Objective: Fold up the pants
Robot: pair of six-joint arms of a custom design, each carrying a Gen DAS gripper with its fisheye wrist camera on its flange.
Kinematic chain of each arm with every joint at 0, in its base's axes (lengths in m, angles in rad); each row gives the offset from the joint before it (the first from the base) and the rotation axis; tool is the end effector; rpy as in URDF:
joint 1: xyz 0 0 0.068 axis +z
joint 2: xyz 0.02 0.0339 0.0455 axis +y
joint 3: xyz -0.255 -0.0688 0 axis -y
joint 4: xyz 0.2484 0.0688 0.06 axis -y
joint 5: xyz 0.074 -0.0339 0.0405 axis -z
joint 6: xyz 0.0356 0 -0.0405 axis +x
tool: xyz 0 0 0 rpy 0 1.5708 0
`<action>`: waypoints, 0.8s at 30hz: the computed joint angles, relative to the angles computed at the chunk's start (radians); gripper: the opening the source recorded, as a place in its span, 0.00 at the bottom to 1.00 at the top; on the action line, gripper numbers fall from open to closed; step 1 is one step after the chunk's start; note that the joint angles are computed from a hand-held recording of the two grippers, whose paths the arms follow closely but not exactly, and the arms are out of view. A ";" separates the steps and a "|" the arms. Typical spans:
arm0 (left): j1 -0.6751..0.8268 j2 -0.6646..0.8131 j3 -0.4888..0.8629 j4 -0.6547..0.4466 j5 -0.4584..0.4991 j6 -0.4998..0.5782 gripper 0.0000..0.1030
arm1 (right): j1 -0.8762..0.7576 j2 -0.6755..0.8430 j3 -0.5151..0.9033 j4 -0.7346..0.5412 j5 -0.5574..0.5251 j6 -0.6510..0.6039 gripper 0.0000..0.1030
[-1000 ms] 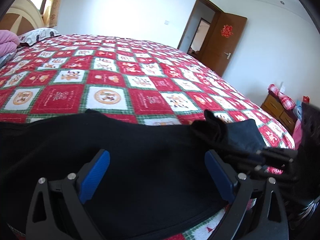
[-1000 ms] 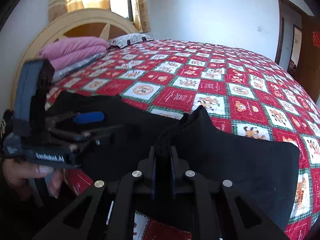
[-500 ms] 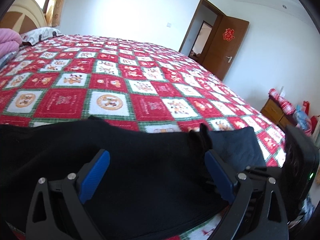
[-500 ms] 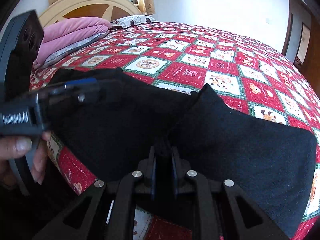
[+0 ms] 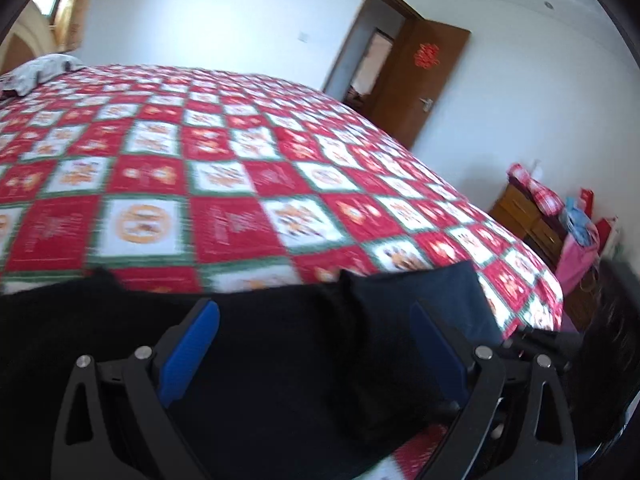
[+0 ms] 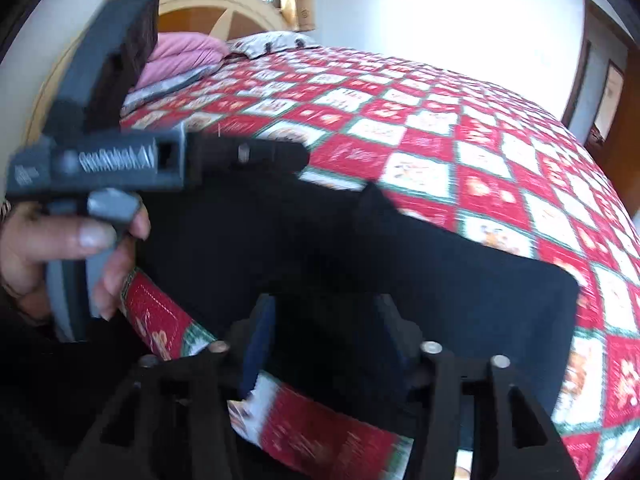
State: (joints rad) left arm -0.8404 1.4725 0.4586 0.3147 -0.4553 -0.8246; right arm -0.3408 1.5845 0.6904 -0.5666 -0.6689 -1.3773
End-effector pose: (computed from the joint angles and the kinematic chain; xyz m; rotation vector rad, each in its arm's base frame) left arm 0.1840 -0.1820 0.1199 -0.2205 2.2072 -0.4157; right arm 0.2308 -0.0584 0.1111 -1.2934 2.1705 0.4680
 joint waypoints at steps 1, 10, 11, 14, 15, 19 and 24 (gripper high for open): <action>-0.004 0.032 0.024 0.005 0.015 0.004 0.93 | -0.028 0.012 0.026 -0.022 -0.008 -0.014 0.52; -0.009 0.233 0.197 -0.041 0.083 0.014 0.18 | -0.227 0.329 0.415 -0.084 -0.137 0.275 0.52; -0.008 0.231 0.191 -0.049 0.071 0.000 0.08 | -0.241 0.356 0.445 -0.070 -0.159 0.325 0.52; -0.008 0.187 0.132 -0.017 0.064 -0.027 0.08 | -0.264 0.401 0.495 -0.063 -0.185 0.396 0.52; -0.009 0.169 0.113 -0.007 0.062 -0.034 0.08 | -0.267 0.412 0.505 -0.058 -0.188 0.419 0.52; -0.017 0.117 0.050 0.007 0.062 -0.058 0.08 | -0.264 0.439 0.518 -0.042 -0.182 0.464 0.52; -0.017 0.167 0.085 -0.030 0.048 -0.064 0.08 | -0.230 0.410 0.441 0.018 -0.125 0.416 0.52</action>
State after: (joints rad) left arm -0.8577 1.6391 0.5434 0.2850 -0.4077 -0.8890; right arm -0.5709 1.9944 1.1310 -0.5486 -0.7937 -0.9611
